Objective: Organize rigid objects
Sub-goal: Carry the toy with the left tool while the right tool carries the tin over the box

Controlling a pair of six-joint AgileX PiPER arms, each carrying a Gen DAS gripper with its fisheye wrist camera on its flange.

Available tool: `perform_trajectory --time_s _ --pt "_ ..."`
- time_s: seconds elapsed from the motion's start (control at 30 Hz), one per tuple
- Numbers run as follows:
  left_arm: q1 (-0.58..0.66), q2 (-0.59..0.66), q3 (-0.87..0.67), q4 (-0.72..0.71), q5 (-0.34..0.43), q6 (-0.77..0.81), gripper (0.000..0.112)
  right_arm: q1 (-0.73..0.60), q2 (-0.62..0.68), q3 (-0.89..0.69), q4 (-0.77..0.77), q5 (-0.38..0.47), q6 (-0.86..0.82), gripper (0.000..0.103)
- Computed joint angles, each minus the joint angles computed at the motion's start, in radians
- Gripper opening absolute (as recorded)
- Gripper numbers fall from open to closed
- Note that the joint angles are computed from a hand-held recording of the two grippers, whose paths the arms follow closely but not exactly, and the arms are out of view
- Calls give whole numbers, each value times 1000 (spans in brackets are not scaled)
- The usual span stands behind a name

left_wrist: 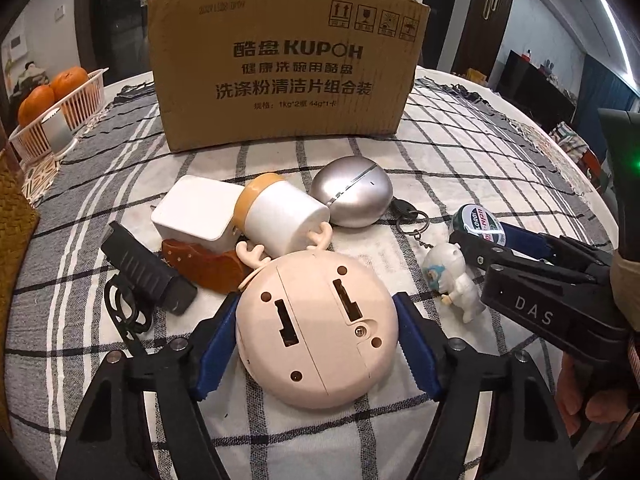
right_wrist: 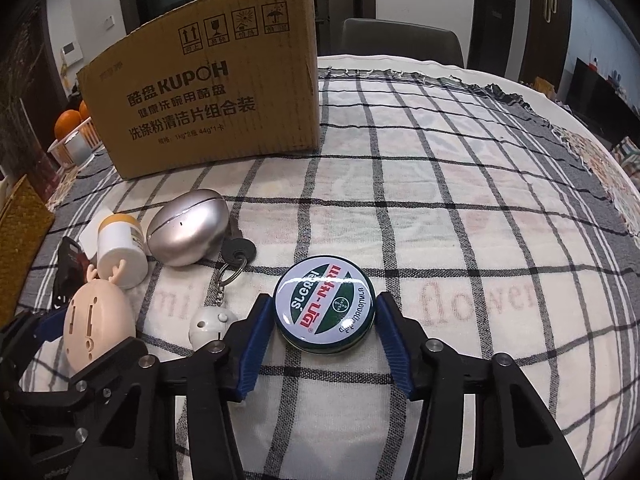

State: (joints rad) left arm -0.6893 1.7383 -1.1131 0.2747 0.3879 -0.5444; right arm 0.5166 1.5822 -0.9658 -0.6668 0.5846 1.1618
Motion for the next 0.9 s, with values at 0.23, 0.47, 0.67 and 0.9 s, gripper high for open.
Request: perform_trajectory --time_s 0.23,0.47,0.67,0.9 --pt "-12 -5 10 66 -3 -53 74 12 -6 9 -26 12 29 53" --pt "-30 -46 42 158 2 -150 74 40 -42 19 -27 44 55 53" --pt "-41 -109 59 238 16 -219 74 77 -88 7 -29 85 64 53" --pt "-48 -181 60 350 54 -312 74 150 -137 -34 -90 167 105 53"
